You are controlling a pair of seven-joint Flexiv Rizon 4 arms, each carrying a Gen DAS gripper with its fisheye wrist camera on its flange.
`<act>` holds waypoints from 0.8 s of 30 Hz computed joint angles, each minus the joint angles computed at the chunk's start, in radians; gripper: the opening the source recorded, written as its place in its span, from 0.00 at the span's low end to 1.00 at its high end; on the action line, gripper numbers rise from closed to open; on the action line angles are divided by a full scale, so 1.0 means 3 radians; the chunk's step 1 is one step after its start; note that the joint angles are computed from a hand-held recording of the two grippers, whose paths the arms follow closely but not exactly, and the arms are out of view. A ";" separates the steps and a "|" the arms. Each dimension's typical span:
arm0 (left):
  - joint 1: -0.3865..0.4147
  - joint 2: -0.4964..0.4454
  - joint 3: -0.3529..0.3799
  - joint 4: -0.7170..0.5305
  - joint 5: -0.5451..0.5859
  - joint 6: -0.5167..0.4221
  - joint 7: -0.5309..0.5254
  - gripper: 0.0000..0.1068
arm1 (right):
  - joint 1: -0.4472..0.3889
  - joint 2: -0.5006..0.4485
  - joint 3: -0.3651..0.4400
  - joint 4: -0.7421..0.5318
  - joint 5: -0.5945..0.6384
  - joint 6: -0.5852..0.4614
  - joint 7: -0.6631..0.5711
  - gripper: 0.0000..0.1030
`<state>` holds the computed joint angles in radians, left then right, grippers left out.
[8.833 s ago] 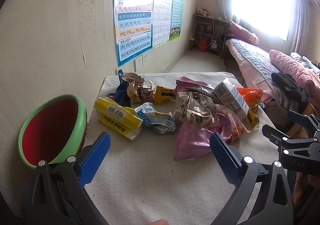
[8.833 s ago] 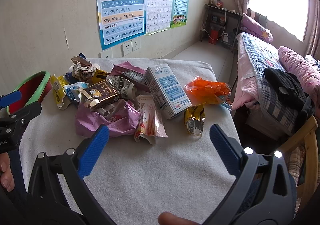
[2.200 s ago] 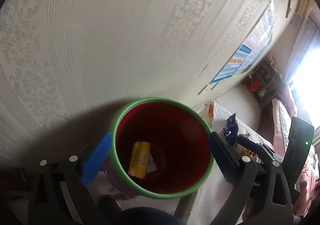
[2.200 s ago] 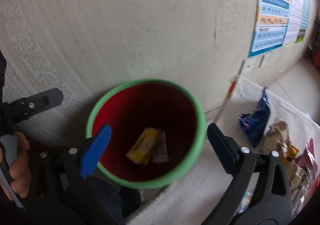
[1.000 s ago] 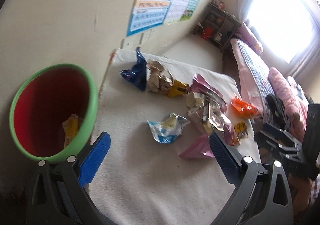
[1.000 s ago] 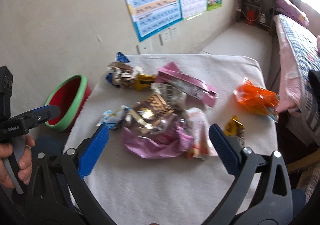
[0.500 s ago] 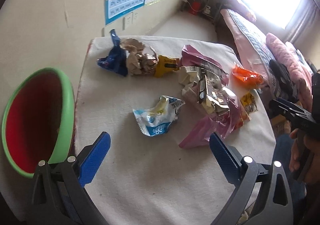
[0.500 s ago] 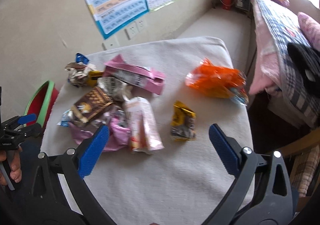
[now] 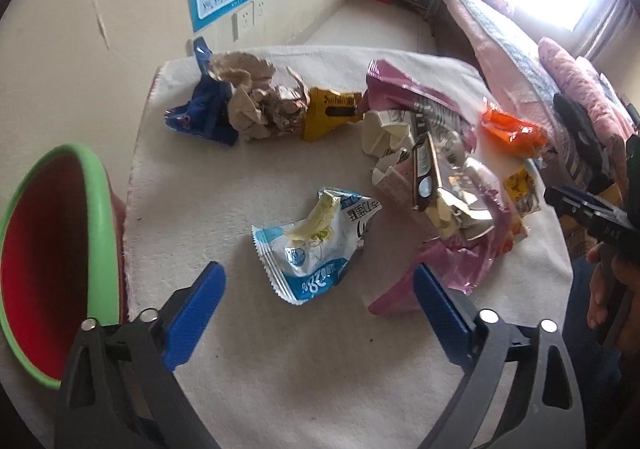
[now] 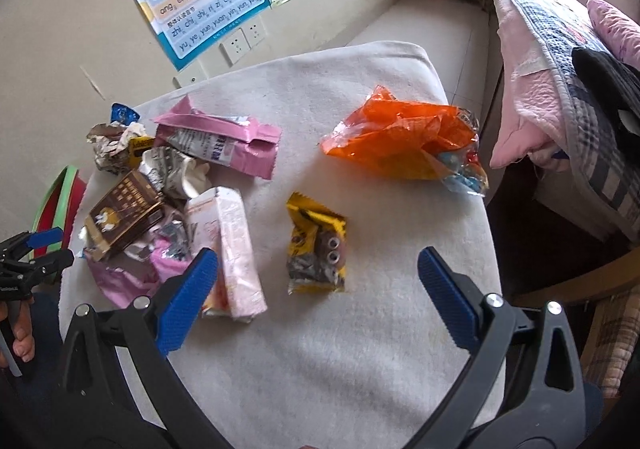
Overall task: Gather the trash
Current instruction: 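Grasp the blue-white wrapper with the left tool while the right tool grasps the yellow snack pack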
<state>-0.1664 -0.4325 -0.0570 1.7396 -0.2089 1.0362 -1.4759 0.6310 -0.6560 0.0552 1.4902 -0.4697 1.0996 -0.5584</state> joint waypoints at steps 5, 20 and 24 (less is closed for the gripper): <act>-0.0038 -0.0152 0.0048 -0.0225 0.0150 -0.0222 0.0000 0.79 | -0.0067 -0.0101 0.0046 -0.0072 0.0107 -0.0003 -0.0064 0.95; -0.0126 -0.0368 0.0091 -0.0528 0.0342 -0.0528 -0.0113 0.42 | -0.0180 -0.0343 0.0314 -0.0343 0.0518 0.0014 -0.0615 0.39; -0.0100 -0.0335 0.0069 -0.0469 0.0289 -0.0514 -0.0126 0.35 | -0.0127 -0.0304 0.0245 -0.0282 0.0540 0.0053 -0.0643 0.25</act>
